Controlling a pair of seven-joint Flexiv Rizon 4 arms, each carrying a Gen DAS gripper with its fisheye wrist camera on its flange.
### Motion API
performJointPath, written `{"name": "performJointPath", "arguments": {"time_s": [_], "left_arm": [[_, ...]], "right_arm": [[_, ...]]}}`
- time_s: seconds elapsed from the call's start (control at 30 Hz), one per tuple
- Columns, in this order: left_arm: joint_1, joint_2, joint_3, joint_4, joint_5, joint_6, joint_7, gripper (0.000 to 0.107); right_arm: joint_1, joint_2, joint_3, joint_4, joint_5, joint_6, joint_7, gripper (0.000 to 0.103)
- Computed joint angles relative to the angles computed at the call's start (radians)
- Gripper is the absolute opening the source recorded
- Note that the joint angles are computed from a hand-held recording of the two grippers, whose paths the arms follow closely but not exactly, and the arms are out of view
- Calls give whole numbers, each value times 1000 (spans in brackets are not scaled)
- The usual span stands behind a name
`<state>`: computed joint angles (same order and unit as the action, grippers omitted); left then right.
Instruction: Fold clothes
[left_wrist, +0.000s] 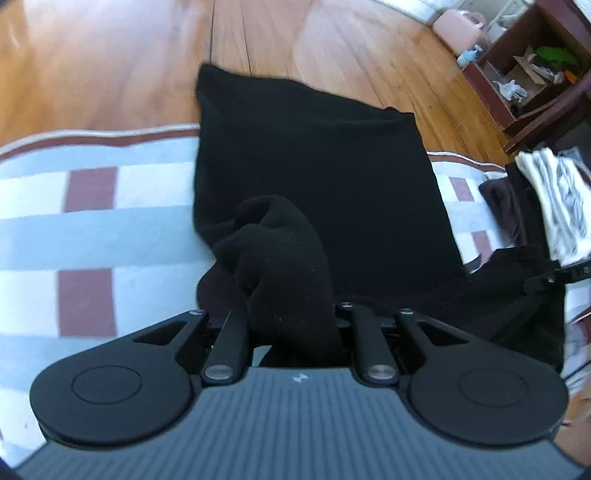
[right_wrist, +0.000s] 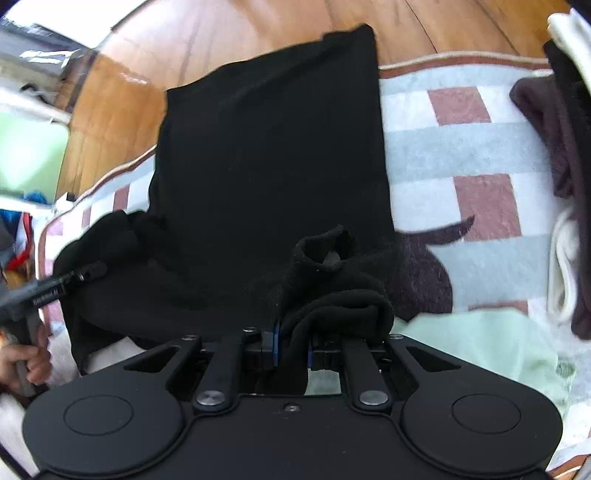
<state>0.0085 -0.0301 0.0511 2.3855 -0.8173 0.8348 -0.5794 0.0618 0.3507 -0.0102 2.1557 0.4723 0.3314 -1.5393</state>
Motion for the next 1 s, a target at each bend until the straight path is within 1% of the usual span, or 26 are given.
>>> {"name": "performJointPath", "arguments": {"time_s": [0.07, 0.1, 0.13, 0.17, 0.2, 0.23, 0.27, 0.3, 0.33, 0.37, 0.4, 0.43, 0.47, 0.53, 0.57, 0.6, 0.63, 0.67, 0.7, 0.73, 0.77, 0.8, 0.83, 0.9, 0.97, 1.0], "left_arm": [[19, -87, -12, -121, 101, -101, -118, 15], [24, -133, -21, -187, 153, -147, -188, 15], [23, -177, -30, -255, 210, -193, -281, 15], [25, -232, -40, -329, 257, -244, -339, 16], [24, -286, -49, -406, 301, -298, -392, 18], [31, -329, -75, -463, 336, -326, -423, 28], [22, -355, -67, -488, 334, -312, -427, 37], [22, -379, -72, -507, 333, -290, -433, 52], [23, -402, -77, -527, 332, -270, -438, 55], [24, -426, -82, -548, 332, -249, -445, 55], [25, -450, -87, -569, 333, -229, -451, 55], [43, -465, -113, -569, 321, -187, -446, 55], [59, -453, -125, -536, 243, -149, -383, 56], [108, -422, -185, -453, 53, -55, -228, 62], [122, -393, -215, -396, -60, 7, -116, 64], [122, -366, -238, -342, -180, 71, -1, 68], [119, -340, -261, -297, -314, 123, 121, 69], [103, -318, -267, -258, -458, 145, 237, 70], [107, -298, -291, -225, -584, 160, 339, 70], [95, -288, -282, -205, -645, 156, 380, 70], [84, -279, -273, -185, -701, 148, 417, 70], [86, -271, -272, -168, -722, 140, 435, 70], [61, -276, -243, -169, -677, 151, 436, 70], [22, -264, -216, -157, -637, 183, 517, 70], [-2, -259, -195, -150, -658, 177, 636, 74], [-8, -262, -181, -152, -660, 165, 663, 78]], "right_arm": [[18, -107, -26, -92, -9, -39, -5, 15], [20, -163, -22, -140, -27, -53, 21, 16], [21, -213, -14, -180, -44, -61, 36, 16], [22, -265, -6, -220, -58, -59, 43, 16], [21, -316, 3, -260, -74, -55, 54, 16], [18, -363, 12, -292, -90, -40, 74, 17], [15, -409, 20, -324, -108, -27, 94, 22], [11, -453, 26, -357, -122, -15, 117, 26], [1, -492, 29, -386, -117, -7, 137, 33], [-20, -527, 31, -418, -82, -6, 129, 44], [-52, -552, 33, -444, -23, -5, 101, 48], [-85, -549, 38, -441, 24, 17, 77, 48], [-117, -548, 40, -440, 74, 36, 51, 48], [-177, -547, 40, -442, 178, 62, -3, 48], [-206, -544, 39, -439, 232, 76, -36, 49], [-232, -522, 43, -415, 280, 106, -95, 51], [-247, -496, 48, -381, 306, 143, -165, 52], [-259, -470, 48, -349, 337, 176, -238, 52], [-266, -443, 48, -315, 362, 210, -312, 52], [-259, -409, 54, -265, 360, 266, -380, 52], [-243, -374, 64, -206, 349, 333, -434, 52], [-225, -340, 72, -148, 340, 401, -487, 52], [-207, -310, 81, -94, 334, 468, -532, 52], [-168, -285, 95, -11, 335, 577, -570, 52], [-138, -288, 83, 23, 364, 633, -587, 52], [-123, -290, 75, 37, 384, 657, -597, 52]]}}
